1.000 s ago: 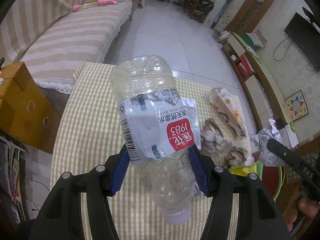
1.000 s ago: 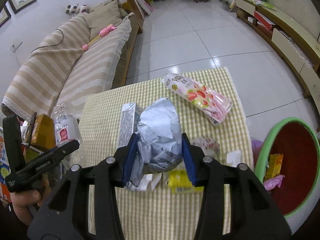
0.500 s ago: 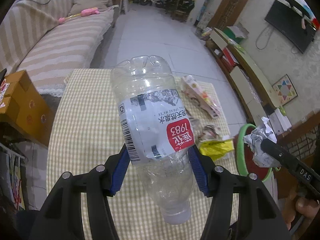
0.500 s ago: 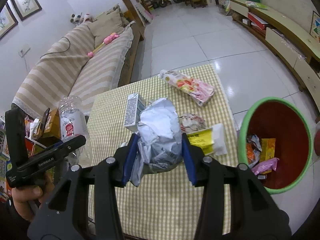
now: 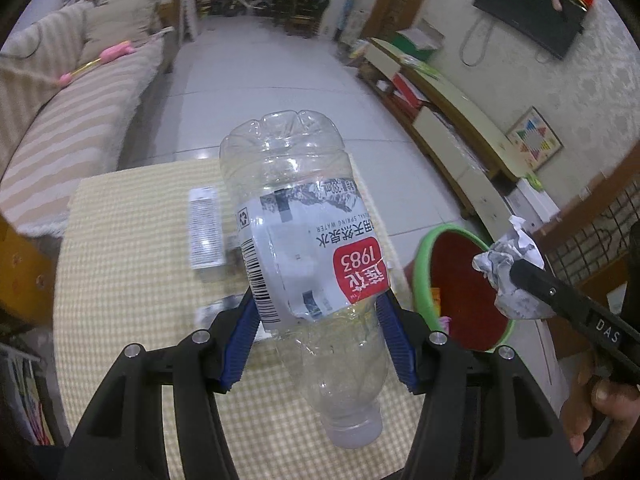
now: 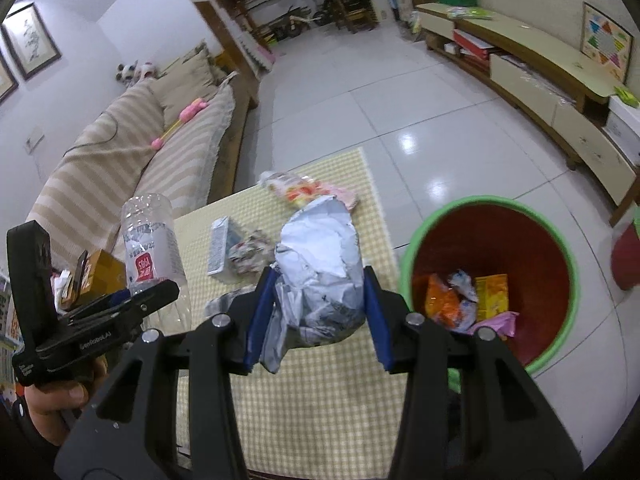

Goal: Collect trash
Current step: 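Lift and carry the bottle and foil ball with both tools over the red bin, then open both tools over the bin, dropping the bottle and foil ball, then move both tools back over the table toward the paper cup and yellow box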

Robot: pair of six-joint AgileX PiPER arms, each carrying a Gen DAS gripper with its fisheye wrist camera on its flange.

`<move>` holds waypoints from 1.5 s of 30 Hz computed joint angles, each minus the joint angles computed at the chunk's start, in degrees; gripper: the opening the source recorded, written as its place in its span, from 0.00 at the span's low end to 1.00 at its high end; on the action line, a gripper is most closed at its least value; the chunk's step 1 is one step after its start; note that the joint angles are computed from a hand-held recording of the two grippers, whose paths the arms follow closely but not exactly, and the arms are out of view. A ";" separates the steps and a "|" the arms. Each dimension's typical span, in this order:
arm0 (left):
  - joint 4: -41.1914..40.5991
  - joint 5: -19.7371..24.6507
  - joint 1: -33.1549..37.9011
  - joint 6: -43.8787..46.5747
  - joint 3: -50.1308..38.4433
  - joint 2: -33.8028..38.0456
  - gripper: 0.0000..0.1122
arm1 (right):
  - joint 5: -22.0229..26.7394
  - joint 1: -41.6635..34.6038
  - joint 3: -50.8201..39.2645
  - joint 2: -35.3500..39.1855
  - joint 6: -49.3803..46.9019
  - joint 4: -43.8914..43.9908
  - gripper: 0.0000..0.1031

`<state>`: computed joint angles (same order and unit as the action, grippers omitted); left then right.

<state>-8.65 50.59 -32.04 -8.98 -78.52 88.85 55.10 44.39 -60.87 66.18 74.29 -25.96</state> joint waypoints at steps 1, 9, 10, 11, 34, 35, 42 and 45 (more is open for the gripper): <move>0.44 0.05 -1.41 -0.67 -1.15 1.08 0.49 | 0.08 -0.90 1.15 -1.31 -0.22 0.14 0.41; 0.15 0.97 -9.44 -1.51 -10.04 8.79 0.49 | -0.68 -13.69 9.62 -11.14 -8.58 6.31 0.41; 0.23 1.39 -10.44 -1.93 -11.58 10.04 0.49 | -0.96 -15.48 10.24 -11.85 -10.15 7.43 0.41; 0.43 1.87 -11.49 -2.17 -13.37 11.54 0.49 | -1.43 -18.28 11.34 -12.97 -12.55 9.05 0.41; 0.10 13.86 -22.28 -1.45 -45.66 35.98 0.50 | -6.34 -54.52 23.21 -18.76 -50.02 35.95 0.41; 0.19 14.24 -22.38 -1.47 -46.37 36.50 0.50 | -6.42 -55.63 23.25 -18.50 -51.47 36.96 0.41; -0.16 15.54 -22.53 -1.52 -49.69 38.22 0.59 | -6.14 -57.80 23.24 -18.92 -53.69 38.68 0.48; -0.22 14.20 -22.25 -1.71 -47.70 36.89 0.69 | -6.15 -58.30 23.20 -19.07 -53.71 38.94 0.63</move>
